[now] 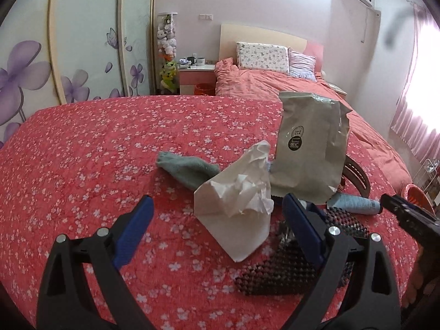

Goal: Collect trash
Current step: 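Return to the bed and grasp the crumpled tissue with the left gripper, then grasp the black mesh net with the right gripper while the left holds the tissue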

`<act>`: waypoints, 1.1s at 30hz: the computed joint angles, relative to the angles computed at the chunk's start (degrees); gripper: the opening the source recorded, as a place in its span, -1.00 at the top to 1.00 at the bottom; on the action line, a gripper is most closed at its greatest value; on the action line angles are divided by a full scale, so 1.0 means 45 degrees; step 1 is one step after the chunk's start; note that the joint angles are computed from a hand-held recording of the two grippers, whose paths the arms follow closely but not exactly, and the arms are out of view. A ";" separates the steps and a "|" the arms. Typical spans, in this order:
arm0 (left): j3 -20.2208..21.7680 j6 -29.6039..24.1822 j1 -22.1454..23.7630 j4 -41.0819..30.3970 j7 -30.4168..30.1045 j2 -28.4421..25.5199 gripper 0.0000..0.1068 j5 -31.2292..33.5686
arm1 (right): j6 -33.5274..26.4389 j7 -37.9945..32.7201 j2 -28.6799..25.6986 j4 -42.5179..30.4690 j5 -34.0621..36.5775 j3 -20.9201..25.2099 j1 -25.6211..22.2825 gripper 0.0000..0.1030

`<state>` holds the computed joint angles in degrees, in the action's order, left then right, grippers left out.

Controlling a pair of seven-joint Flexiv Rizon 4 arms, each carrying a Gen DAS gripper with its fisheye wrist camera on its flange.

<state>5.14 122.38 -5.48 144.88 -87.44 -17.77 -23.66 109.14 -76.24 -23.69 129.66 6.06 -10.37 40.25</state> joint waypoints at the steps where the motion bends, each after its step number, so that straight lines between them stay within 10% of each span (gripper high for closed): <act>1: -0.0088 -0.0038 0.0239 -0.0124 -0.0118 -0.0126 -0.73 0.0264 | -0.0157 0.0009 -0.0109 -0.0108 0.0004 -0.0125 0.0099 0.19; 8: -0.0317 -0.0371 0.0810 -0.0855 -0.0337 -0.0647 -0.72 0.1267 | -0.0316 0.0368 -0.0259 -0.0185 -0.0172 -0.0381 0.0375 0.19; 15: -0.0624 -0.1791 0.1388 -0.1523 -0.0811 -0.1070 -0.27 0.1850 | -0.0373 0.0365 -0.0089 0.0000 -0.0254 -0.0477 0.0516 0.19; 23: -0.0715 -0.0828 0.1892 -0.1093 -0.1597 -0.0835 0.19 0.2874 | -0.0076 0.0065 0.0445 0.0585 0.0008 -0.0607 0.0891 0.19; 33: -0.0625 -0.0263 0.2858 0.0046 -0.2457 0.0361 0.23 0.3956 | 0.0132 -0.0432 0.1199 0.1098 0.0567 -0.0249 0.1224 0.19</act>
